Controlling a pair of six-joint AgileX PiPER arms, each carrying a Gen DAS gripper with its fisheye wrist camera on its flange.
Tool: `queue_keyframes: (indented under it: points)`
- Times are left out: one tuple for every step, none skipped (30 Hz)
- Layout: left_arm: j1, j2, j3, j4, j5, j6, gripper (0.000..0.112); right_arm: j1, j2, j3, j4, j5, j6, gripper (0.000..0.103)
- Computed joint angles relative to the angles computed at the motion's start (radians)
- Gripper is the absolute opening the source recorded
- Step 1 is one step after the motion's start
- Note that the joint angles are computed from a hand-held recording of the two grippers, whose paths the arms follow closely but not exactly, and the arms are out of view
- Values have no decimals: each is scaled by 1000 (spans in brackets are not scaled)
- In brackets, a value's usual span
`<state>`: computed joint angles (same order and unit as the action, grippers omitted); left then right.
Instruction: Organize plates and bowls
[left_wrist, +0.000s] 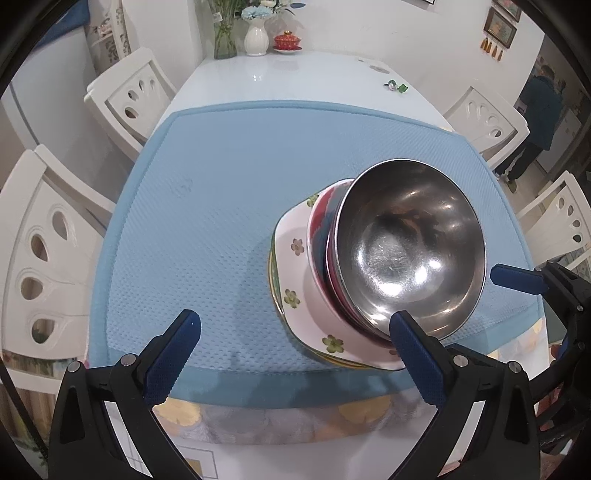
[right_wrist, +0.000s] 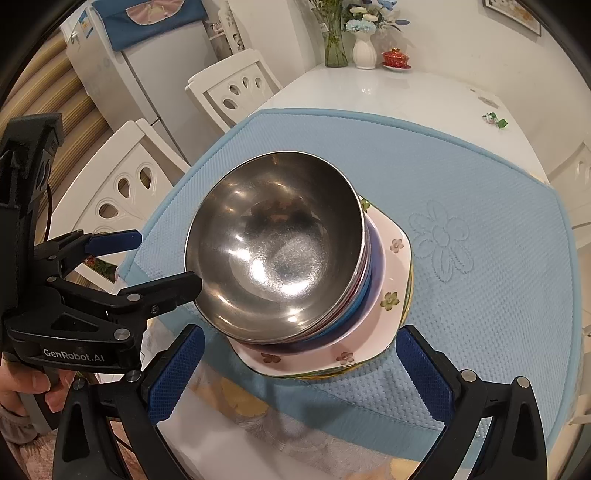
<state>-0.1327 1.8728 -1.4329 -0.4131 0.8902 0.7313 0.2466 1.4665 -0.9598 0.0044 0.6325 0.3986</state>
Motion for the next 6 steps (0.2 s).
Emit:
queue_keyframes:
  points:
    - [0,-3,3,0,-7,3,102,2,2,-2,-1,1,1,103]
    - [0,-6,7,0,-13,6,102,4,4,-4,-3,2,4,103]
    - [2,-8,11,-2,-18,11,102,5,4,-4,-4,1,6,103]
    - [4,-9,11,-3,-20,14,102,6,5,-5,-2,0,6,103]
    - [5,-8,11,-5,-19,16,102,5,7,-5,0,0,6,103]
    - [7,-7,8,-9,-14,18,102,6,5,-3,2,-5,7,103]
